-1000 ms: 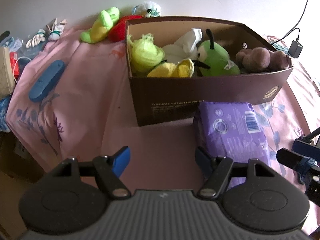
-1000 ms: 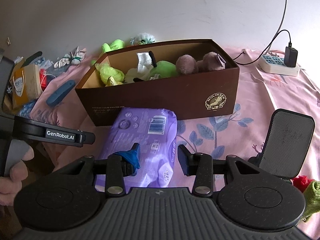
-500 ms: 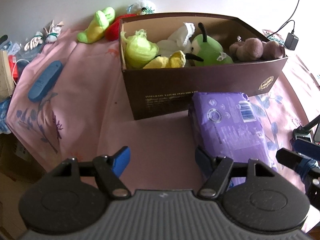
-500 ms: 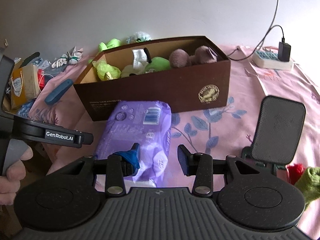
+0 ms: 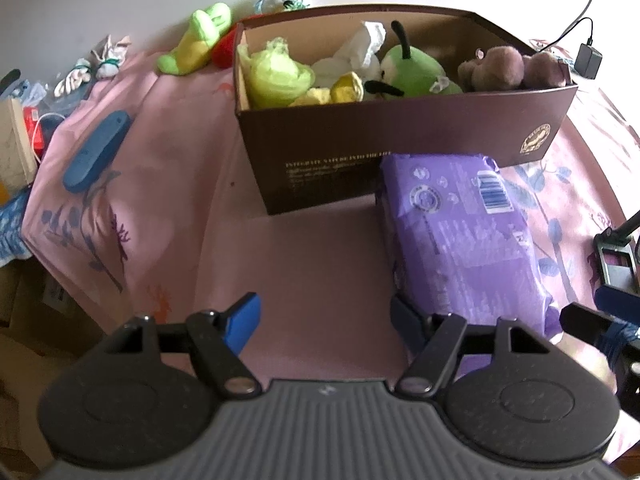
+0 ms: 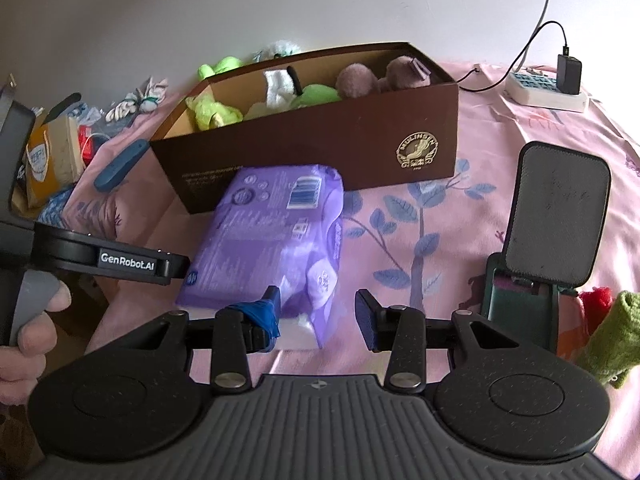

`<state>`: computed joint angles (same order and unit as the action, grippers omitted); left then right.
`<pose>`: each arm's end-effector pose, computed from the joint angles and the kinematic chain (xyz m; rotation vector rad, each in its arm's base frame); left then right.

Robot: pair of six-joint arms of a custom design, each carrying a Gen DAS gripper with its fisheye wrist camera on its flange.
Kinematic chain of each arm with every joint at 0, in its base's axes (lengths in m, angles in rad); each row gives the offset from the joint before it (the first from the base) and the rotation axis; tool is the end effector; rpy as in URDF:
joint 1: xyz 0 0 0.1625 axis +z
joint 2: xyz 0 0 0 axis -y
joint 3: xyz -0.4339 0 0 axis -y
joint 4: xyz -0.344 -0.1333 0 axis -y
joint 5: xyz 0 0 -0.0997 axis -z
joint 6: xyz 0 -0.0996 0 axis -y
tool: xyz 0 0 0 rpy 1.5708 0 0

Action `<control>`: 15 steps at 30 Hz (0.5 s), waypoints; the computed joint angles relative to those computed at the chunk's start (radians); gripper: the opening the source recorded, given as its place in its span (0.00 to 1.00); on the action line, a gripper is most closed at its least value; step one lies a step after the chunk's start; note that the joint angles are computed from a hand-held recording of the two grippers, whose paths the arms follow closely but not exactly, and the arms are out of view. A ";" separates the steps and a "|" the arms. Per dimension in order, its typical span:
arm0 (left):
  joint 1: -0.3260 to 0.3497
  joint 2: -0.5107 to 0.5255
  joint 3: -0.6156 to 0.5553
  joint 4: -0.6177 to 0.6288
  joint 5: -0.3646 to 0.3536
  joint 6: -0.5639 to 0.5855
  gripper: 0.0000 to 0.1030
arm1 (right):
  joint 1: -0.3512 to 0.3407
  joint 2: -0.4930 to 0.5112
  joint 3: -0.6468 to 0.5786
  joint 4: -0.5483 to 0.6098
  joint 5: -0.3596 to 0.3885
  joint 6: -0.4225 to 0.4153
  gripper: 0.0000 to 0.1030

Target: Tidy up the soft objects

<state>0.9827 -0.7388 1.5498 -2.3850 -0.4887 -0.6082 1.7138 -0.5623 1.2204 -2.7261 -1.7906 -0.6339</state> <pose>-0.1807 -0.6698 0.1589 -0.0236 2.1436 -0.7282 0.2206 -0.7494 0.1456 0.9698 -2.5730 0.6031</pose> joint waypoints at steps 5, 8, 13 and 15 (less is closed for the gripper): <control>-0.001 -0.008 0.013 0.019 -0.019 -0.025 0.71 | -0.004 -0.006 0.006 0.010 -0.007 0.007 0.24; -0.002 -0.010 0.016 0.030 -0.032 -0.038 0.71 | -0.006 -0.011 0.012 0.013 -0.011 0.009 0.24; -0.009 -0.016 0.046 -0.020 -0.054 -0.009 0.71 | -0.012 -0.020 0.023 0.017 -0.028 0.017 0.24; -0.015 -0.014 0.061 -0.035 -0.047 0.007 0.71 | -0.014 -0.024 0.029 0.014 -0.031 0.022 0.24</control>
<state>0.9677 -0.7529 1.6105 -2.4198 -0.5354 -0.6014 1.7000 -0.5862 1.2489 -2.7126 -1.8216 -0.6117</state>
